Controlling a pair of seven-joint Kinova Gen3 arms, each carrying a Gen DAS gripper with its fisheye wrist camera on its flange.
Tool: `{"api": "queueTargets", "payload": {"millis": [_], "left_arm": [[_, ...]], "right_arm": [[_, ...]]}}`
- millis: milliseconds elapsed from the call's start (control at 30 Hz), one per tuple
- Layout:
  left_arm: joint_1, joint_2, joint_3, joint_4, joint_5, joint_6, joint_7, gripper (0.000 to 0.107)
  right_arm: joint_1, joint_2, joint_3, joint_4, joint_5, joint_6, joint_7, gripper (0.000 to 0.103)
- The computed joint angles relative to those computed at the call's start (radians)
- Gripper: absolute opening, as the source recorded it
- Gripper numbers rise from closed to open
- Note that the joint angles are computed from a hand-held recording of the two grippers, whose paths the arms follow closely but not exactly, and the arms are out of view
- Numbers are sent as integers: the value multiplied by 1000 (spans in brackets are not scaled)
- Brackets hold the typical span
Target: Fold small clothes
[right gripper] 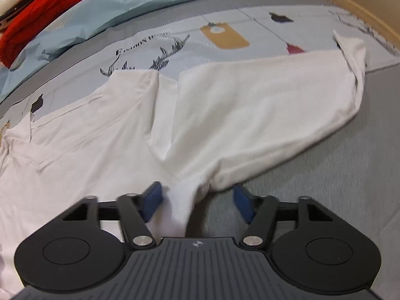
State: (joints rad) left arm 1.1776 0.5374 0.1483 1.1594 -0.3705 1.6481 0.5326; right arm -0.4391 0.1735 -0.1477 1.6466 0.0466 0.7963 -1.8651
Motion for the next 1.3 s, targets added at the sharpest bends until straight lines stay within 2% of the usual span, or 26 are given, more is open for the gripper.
{"api": "queueTargets", "payload": {"millis": [33,100,233,300,400,567,667,733,900,967,1033,1133,1200,1300], "left_arm": [[-7,-5,-1,18,3,-22,3,72],[-8,-3,-4,25,-13,-28,1,72],[-5,27,-7,-4,-57,-12,-57,65],[1,44,-12,-29,-81,2,-98,51],[7,69,-25,-65,-106,15,-152,36],[13,92,-52,-88,-131,-1,-204,29],[11,94,-66,-84,-147,-23,-213,29],[13,91,-73,-68,-164,-51,-213,29],[14,72,-76,-23,-214,-123,-221,29],[13,67,-75,-20,-214,-129,-218,30],[11,52,-74,-6,-206,-140,-199,31],[24,4,-73,39,-217,-188,-121,31],[42,-34,-67,75,-248,-236,-57,37],[63,-75,-43,109,-307,-329,4,44]], "right_arm": [[3,4,3,-4,-4,-6,-2,33],[25,14,6,-13,-35,-19,15,12],[39,41,12,-37,-57,-28,22,10],[37,53,15,-48,-54,-42,18,10],[46,79,22,-70,-67,-63,10,9],[40,129,32,-112,-34,-109,29,9],[25,169,56,-154,-1,-135,20,3],[44,207,51,-203,-17,-136,27,3],[0,263,107,-273,41,-169,-58,3],[0,275,95,-288,57,-157,-35,3],[-7,276,86,-305,72,-102,1,4],[-19,231,84,-277,102,-88,29,8],[5,186,67,-250,78,-78,61,21],[55,122,37,-217,23,-27,134,28]]}}
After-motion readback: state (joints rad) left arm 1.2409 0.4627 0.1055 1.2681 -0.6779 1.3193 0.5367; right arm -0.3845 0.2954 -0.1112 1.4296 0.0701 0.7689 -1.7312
